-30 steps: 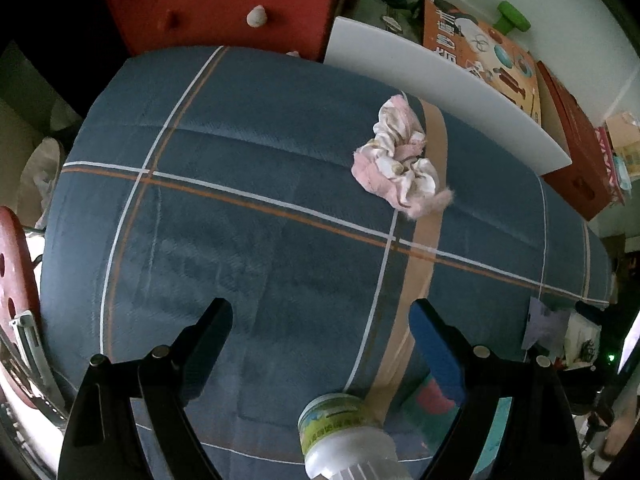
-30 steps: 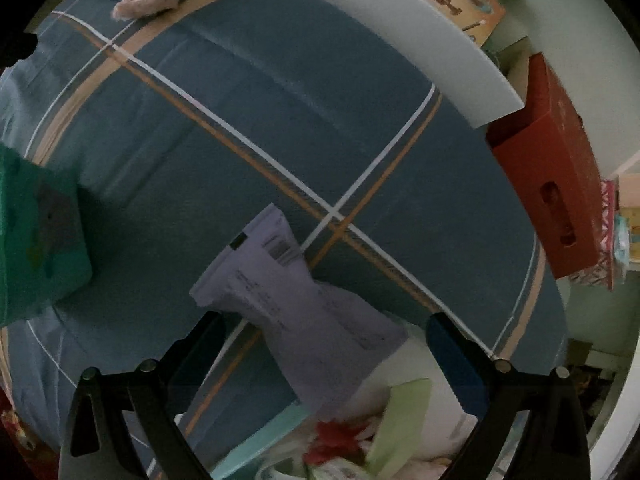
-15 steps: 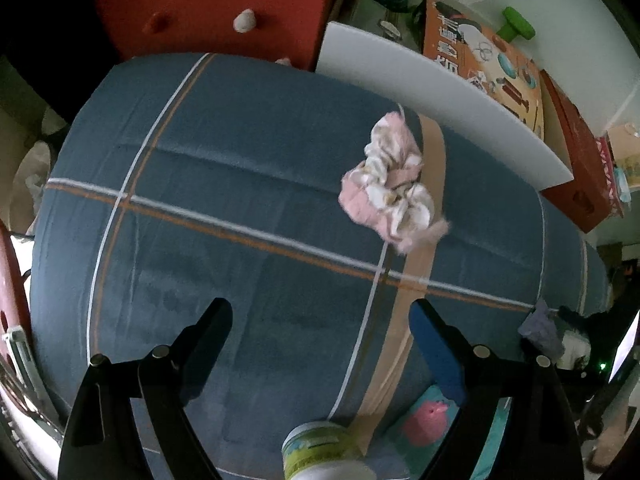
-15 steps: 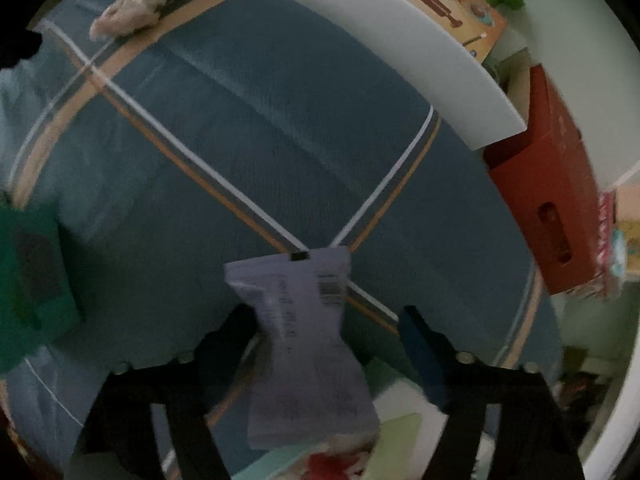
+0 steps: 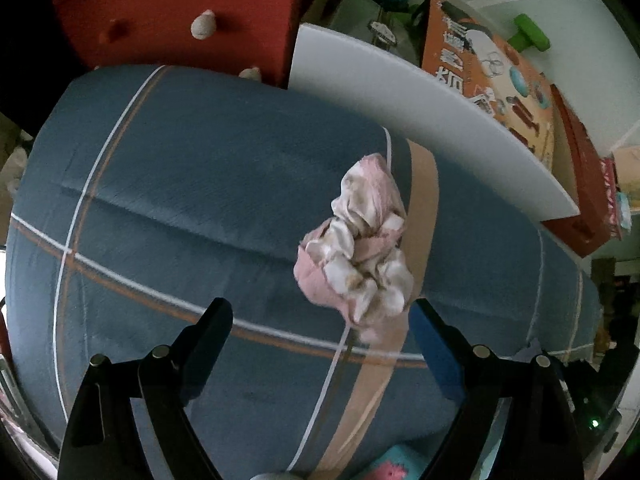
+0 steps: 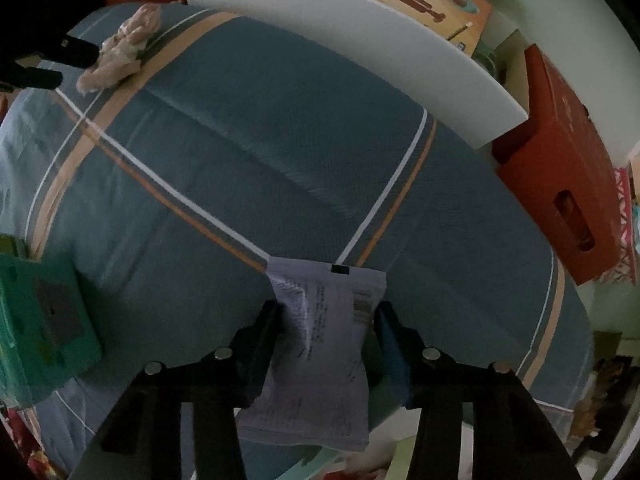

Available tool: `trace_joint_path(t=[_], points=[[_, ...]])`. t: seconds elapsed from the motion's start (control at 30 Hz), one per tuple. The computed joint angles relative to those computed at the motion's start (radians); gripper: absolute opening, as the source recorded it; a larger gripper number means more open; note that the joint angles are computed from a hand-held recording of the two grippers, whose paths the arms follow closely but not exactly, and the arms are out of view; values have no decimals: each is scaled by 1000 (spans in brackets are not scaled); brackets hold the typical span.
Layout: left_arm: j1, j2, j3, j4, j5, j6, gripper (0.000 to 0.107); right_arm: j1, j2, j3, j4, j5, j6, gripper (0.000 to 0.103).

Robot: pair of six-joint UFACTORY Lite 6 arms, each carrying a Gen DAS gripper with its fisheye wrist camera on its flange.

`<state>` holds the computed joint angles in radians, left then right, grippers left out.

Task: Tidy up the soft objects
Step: 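Grasp the pink floral scrunchie with the left tool while the right holds the packet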

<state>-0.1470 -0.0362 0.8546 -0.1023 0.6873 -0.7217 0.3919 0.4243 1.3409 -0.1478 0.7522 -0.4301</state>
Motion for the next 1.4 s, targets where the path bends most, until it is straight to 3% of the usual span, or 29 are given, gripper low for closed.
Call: trace_joint_path(t=[0.07, 0.27, 0.43, 0.5, 0.77, 1.0, 1.07, 1.2, 1.4], points=[[3, 38, 13, -20, -24, 17, 82, -14, -4, -4, 9, -2, -19, 50], [6, 104, 31, -60, -62, 58, 48, -15, 0, 21, 42, 23, -27, 50], [-3, 80, 14, -103, -72, 73, 18, -52, -46, 4, 94, 58, -77, 49], [-26, 54, 0, -90, -65, 44, 12, -66, -65, 12, 121, 86, -101, 49], [-130, -67, 39, 18, 33, -128, 8, -48, -144, -10, 172, 135, -100, 49], [-231, -262, 106, 130, 207, -277, 6, -86, -336, -93, 221, 216, -132, 49], [-307, -308, 135, 184, 269, -361, 6, -77, -419, -163, 227, 217, -120, 49], [-478, -362, 225, 269, 382, -520, 5, -103, -594, -196, 235, 337, -129, 49], [-871, -316, 412, 461, 571, -838, 5, -202, -796, -220, 279, 485, -201, 49]])
